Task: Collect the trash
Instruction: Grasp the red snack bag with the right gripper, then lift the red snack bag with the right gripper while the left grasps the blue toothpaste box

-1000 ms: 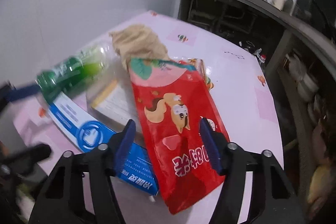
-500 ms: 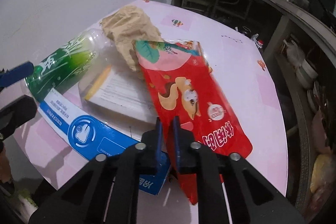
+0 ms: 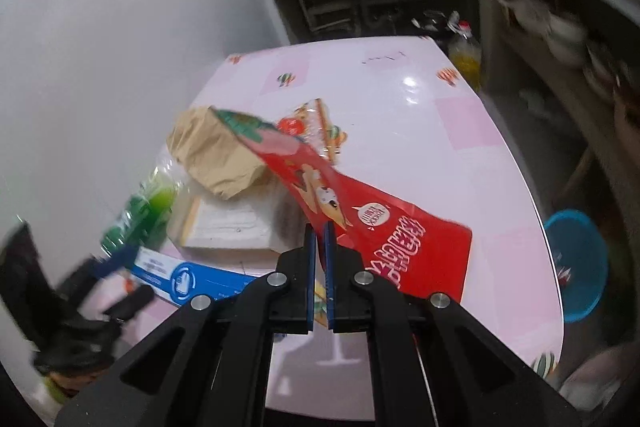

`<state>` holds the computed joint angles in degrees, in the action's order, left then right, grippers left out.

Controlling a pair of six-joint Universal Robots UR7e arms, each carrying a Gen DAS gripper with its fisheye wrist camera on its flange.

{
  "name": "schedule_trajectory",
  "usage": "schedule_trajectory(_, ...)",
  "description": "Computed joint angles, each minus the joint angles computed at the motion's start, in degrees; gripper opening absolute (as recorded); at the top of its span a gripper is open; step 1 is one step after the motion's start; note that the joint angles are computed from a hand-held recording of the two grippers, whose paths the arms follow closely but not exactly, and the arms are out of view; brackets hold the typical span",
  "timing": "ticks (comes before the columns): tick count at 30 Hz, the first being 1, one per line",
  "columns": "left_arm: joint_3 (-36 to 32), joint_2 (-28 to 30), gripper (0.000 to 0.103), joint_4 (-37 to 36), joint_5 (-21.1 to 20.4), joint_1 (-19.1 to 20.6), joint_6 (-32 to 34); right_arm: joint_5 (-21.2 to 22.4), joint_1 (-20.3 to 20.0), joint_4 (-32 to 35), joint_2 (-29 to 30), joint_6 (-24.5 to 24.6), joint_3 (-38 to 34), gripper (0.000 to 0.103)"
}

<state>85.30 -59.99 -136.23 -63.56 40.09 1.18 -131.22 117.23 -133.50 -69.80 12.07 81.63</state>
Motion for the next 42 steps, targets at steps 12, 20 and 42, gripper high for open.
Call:
schedule_trajectory(12, -3.97, 4.19, 0.071, 10.20, 4.99, -1.40, 2.23, 2.57, -1.81, -4.06, -6.24, 4.48, 6.53, 0.004)
schedule_trajectory(20, -4.32, 5.48, 0.076, 12.12, 7.07, -3.10, 12.87, 4.54, -2.56, -5.95, -8.03, 4.45, 8.47, 0.004)
schedule_trajectory(42, -17.97, 14.99, 0.063, 32.81, 7.99, -5.27, 9.13, 7.46, -4.35, -12.05, -13.00, 4.73, 14.23, 0.004)
